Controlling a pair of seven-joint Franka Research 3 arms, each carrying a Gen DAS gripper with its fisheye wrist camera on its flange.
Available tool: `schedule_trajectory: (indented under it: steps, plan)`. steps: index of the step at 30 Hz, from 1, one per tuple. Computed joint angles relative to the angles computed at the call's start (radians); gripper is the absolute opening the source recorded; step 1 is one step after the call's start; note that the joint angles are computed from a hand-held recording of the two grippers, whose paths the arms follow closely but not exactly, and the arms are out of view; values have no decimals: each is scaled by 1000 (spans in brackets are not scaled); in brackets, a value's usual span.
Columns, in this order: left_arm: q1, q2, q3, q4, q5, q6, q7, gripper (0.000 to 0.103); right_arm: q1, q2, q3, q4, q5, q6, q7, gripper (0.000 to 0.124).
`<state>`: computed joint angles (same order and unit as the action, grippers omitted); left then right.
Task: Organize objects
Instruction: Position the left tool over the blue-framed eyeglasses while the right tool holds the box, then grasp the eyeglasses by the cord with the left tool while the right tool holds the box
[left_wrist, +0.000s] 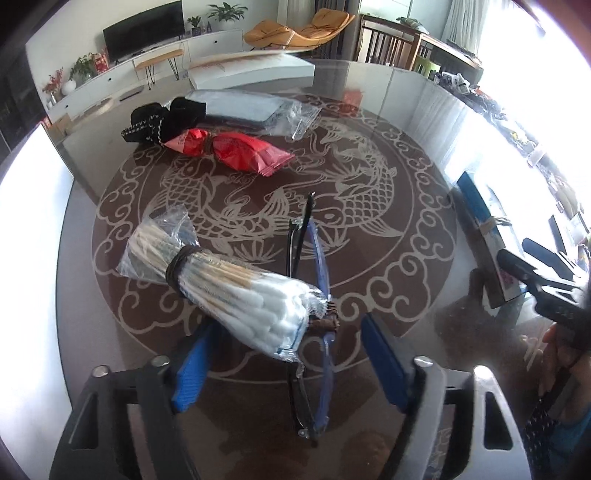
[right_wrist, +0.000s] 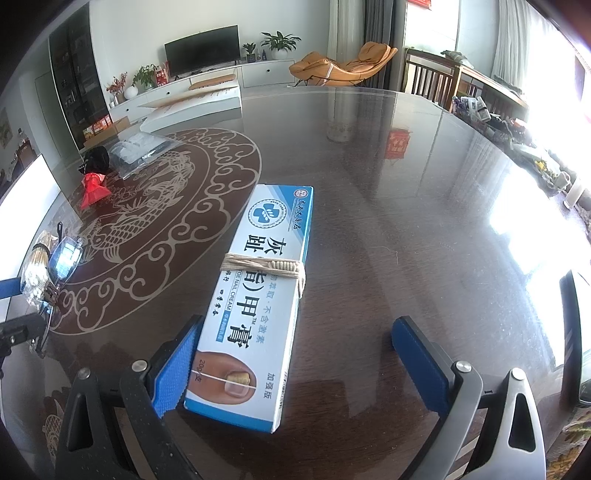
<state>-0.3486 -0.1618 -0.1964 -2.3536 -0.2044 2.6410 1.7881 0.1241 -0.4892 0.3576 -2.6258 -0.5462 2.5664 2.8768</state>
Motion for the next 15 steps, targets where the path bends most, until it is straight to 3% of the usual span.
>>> schedule_trajectory:
  steps: [2, 4, 8, 12, 13, 14, 15]
  plan:
    - [-14, -9, 2, -5, -10, -2, 43, 68, 2, -49, -39, -69, 11, 137, 1, 99]
    - [-63, -36, 43, -16, -187, -38, 193, 68, -10, -95, -55, -126, 50, 226, -7, 99]
    - [-94, -67, 34, -57, -269, -17, 308, 68, -40, -120, -8, -132, 99, 197, -37, 99]
    - [-82, -26, 22, -22, -264, 8, 247, 68, -39, -106, 0, -117, 156, 185, -114, 99]
    - [-79, -11, 18, -6, -266, 11, 233, 57, -24, -105, -19, -113, 182, 174, -147, 99]
    - [-71, -1, 3, 3, -231, 18, 209, 34, -8, -104, -40, -107, 210, 159, -185, 99]
    - [-67, 6, -7, 13, -198, 14, 205, 25, -4, -102, -50, -99, 229, 148, -213, 99]
